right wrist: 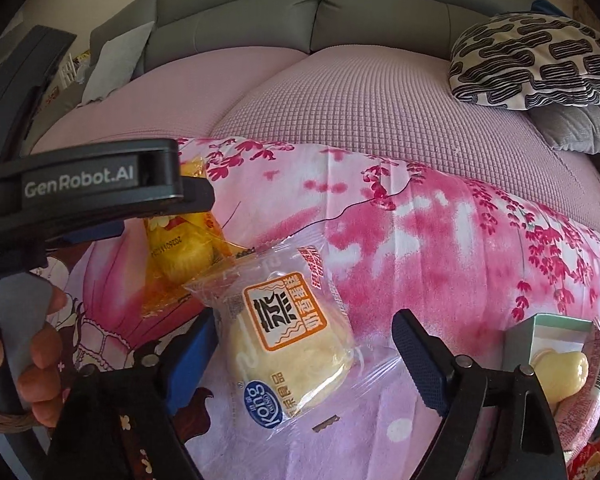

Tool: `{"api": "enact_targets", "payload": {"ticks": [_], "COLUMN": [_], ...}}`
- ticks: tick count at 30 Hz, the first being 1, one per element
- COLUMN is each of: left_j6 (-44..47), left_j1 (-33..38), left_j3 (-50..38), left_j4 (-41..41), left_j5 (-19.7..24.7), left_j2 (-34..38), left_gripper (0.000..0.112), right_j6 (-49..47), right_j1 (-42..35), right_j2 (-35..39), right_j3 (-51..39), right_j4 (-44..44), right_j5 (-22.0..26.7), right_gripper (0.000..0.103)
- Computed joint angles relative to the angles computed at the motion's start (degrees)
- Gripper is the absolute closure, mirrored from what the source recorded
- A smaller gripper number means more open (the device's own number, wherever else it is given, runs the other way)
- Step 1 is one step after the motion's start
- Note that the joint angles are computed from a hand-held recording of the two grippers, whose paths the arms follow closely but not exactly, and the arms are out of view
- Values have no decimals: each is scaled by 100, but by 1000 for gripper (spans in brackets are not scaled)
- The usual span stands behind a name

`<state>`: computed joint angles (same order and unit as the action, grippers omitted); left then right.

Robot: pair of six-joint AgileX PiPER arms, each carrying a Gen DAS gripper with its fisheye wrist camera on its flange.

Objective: Organize snacks
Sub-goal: 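Move the left gripper to the yellow wrapped bun while the right gripper approaches the clear-wrapped round bun, then close the left gripper on the yellow bun while the right gripper grasps the clear-wrapped bun, then carry the yellow bun and clear-wrapped bun over the tray with both grippers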

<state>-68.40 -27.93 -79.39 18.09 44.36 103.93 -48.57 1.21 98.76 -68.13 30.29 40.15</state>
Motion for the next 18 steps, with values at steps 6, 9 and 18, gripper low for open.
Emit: {"api": "enact_targets", "payload": {"ticks": [6, 9, 18], "left_j6": [-46, -253, -2242], "left_j1": [-15, -96, -1062], "left_j3": [162, 281, 1164], "left_j4": [-21, 125, 1341], "left_j5": [-296, -361, -169], "left_j2": [1, -111, -992], "left_gripper": [52, 61, 66], "right_j6": [-317, -355, -709], "right_j1": [-165, -190, -645], "right_j2": [-3, -89, -886], "right_j3": [51, 91, 698], "right_j4": [370, 371, 698], "right_j5": [157, 225, 757], "right_gripper": [35, 38, 44]}}
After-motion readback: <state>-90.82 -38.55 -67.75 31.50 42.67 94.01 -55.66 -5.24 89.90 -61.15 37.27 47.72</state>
